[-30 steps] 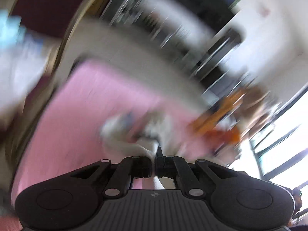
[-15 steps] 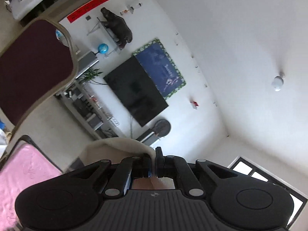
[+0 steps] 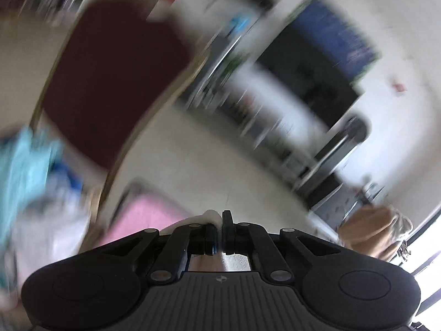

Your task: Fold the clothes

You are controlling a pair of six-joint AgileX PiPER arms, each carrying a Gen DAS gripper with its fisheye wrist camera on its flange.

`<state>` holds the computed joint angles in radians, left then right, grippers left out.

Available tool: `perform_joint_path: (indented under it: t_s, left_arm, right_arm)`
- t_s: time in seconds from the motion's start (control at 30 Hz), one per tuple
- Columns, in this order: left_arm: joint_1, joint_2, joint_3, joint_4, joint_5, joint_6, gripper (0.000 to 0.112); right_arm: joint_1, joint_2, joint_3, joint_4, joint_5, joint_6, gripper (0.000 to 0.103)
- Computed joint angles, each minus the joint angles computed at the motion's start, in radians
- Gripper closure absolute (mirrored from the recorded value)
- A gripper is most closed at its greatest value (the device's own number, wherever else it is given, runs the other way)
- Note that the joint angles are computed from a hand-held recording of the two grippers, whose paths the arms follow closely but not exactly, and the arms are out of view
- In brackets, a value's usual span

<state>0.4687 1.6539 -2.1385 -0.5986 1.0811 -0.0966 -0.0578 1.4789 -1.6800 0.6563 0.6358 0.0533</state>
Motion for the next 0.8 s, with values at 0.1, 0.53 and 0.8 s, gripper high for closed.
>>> perform_joint_path:
  t_s: [0.1,0.53,0.8]
  left_arm:
    - [0.037,-0.066,0.032,-0.116,-0.106,0.139,0.111]
    - [-0.131,-0.123,0.922,0.117,-0.385,0.245,0.11]
    - [-0.165,0.019,1.07,0.282,-0.449,0.109,0.089]
  right_arm:
    - [-0.026,-0.046,-0.005,0.152,-0.07,-0.203,0.1]
    - [-0.032,-0.002,0.615,0.144,-0.177,-0.359,0.1]
    - [-0.087,0.159,0.698,0.029,-0.028,-0.221,0.081]
